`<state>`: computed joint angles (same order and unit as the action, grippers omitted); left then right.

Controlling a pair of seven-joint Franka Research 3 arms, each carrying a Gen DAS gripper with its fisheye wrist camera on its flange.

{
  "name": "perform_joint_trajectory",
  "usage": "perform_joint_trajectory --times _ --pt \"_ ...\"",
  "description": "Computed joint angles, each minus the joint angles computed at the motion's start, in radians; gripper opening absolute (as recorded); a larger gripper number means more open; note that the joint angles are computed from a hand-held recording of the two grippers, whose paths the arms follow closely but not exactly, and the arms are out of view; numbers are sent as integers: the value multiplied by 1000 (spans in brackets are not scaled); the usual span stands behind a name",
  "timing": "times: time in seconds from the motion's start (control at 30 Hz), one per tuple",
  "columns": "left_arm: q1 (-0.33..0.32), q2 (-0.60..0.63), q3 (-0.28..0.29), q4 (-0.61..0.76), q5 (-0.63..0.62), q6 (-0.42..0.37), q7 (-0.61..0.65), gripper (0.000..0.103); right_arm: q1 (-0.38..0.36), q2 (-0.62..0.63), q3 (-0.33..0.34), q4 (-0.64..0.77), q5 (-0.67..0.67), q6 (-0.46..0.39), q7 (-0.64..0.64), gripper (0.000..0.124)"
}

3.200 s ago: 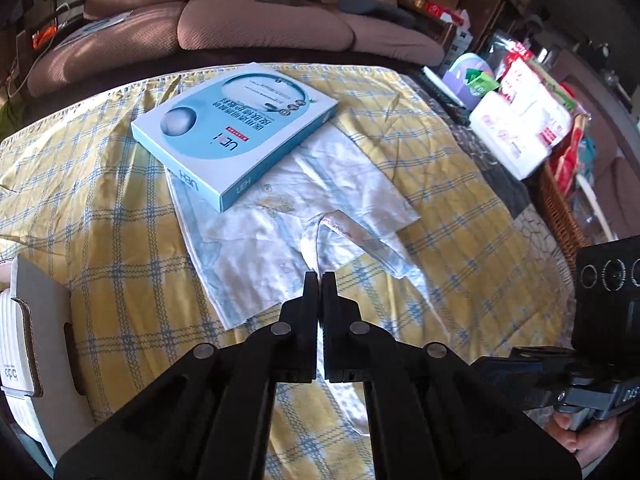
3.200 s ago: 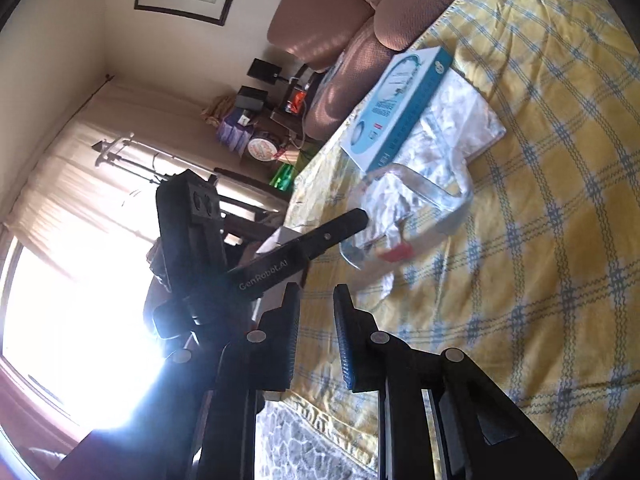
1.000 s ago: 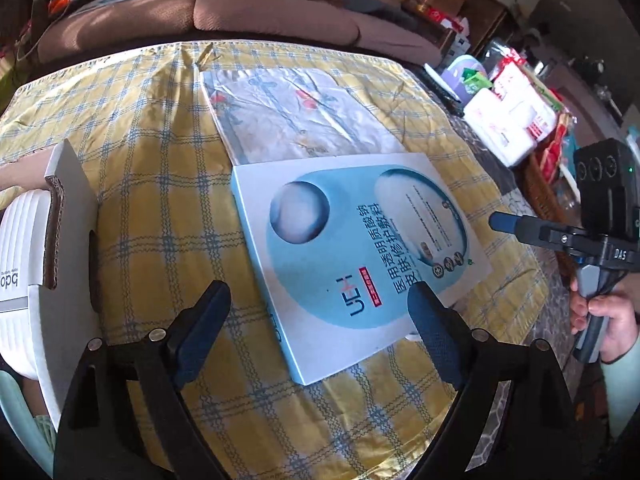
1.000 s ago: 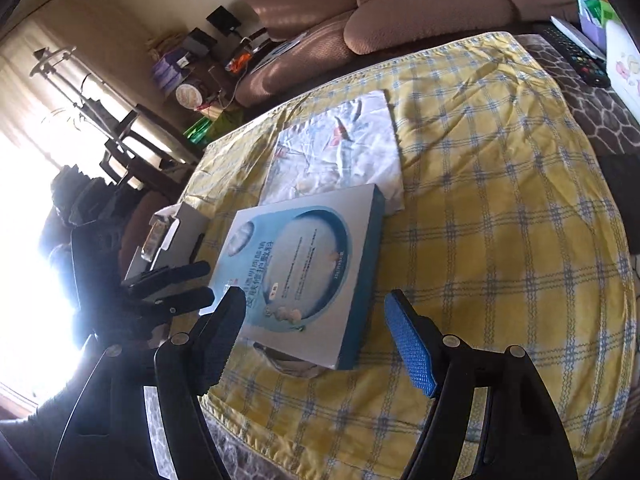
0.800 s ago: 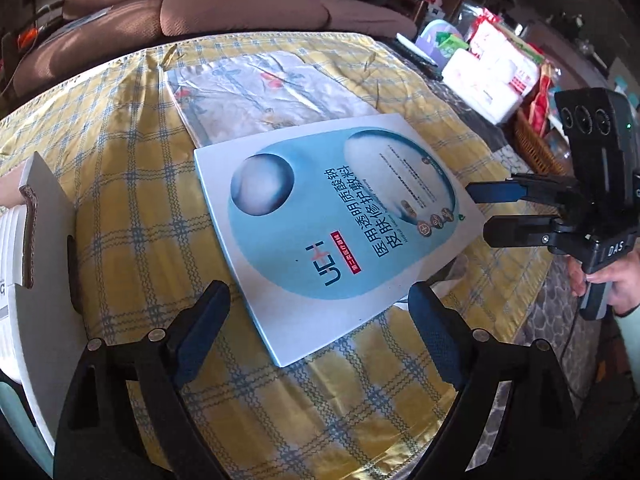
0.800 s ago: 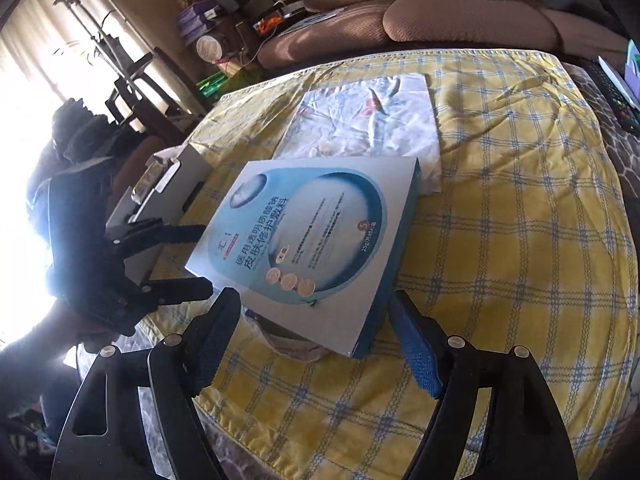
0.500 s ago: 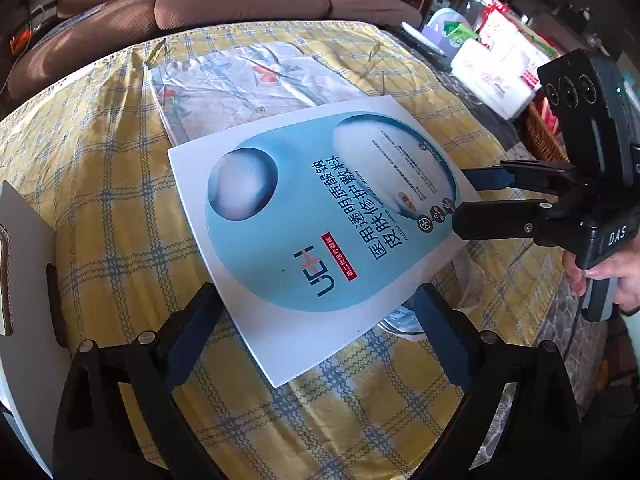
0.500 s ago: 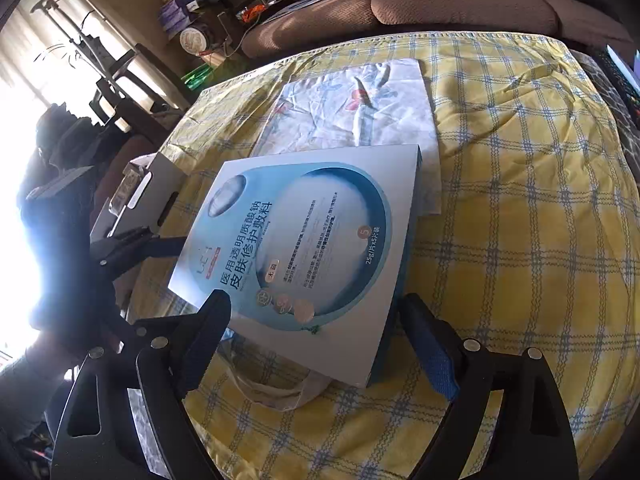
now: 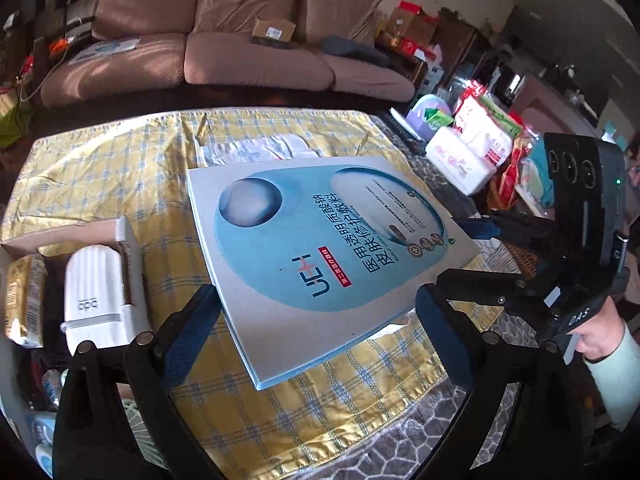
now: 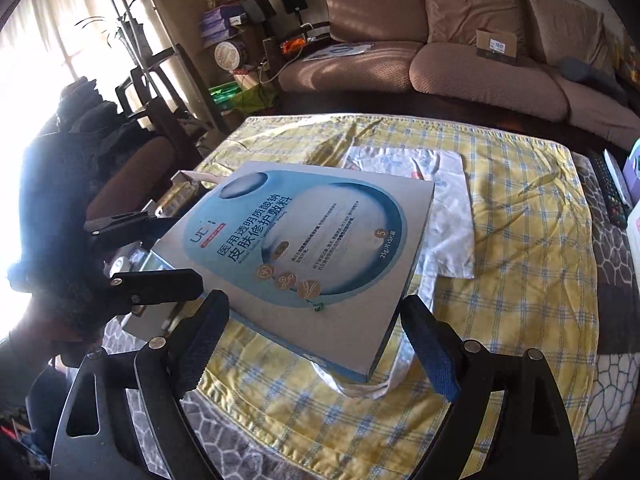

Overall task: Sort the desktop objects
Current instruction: 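Carry the blue box over the cardboard box and lower it on top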

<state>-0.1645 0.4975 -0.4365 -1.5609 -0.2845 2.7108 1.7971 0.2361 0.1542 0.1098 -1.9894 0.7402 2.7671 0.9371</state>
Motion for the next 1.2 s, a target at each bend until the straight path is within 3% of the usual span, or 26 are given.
perform_joint_trajectory --times 0.1,0.17,0.37,0.47,0.57,0.77,0.9,0.97,1.03,1.2 --pt "100 -134 -60 -155 -126 86 83 97 35 22 11 72 -67 -6 36 90" --pt "147 -195 -66 -214 -210 104 148 97 58 62 24 139 -100 -16 61 90" --pt "205 -259 32 -289 -355 81 230 98 130 259 79 374 -151 -17 137 90" --pt "223 -264 72 -329 -440 81 294 99 188 394 63 532 -241 -66 217 90" --pt "216 -209 111 -305 -425 68 278 99 236 482 32 621 -333 -109 314 90" --pt "247 -73 98 -157 -388 -22 281 99 230 481 43 570 -381 -78 356 88" --pt "210 -4 127 -62 -244 -52 208 99 246 484 19 585 -417 -97 427 87" --pt "199 13 133 -27 -172 -89 167 99 231 477 36 580 -406 -113 439 87" --pt "241 5 96 -33 -195 -113 185 97 215 462 49 569 -393 -141 441 87" --pt "267 -42 113 -89 -205 -77 141 97 178 398 70 489 -332 -64 427 87"
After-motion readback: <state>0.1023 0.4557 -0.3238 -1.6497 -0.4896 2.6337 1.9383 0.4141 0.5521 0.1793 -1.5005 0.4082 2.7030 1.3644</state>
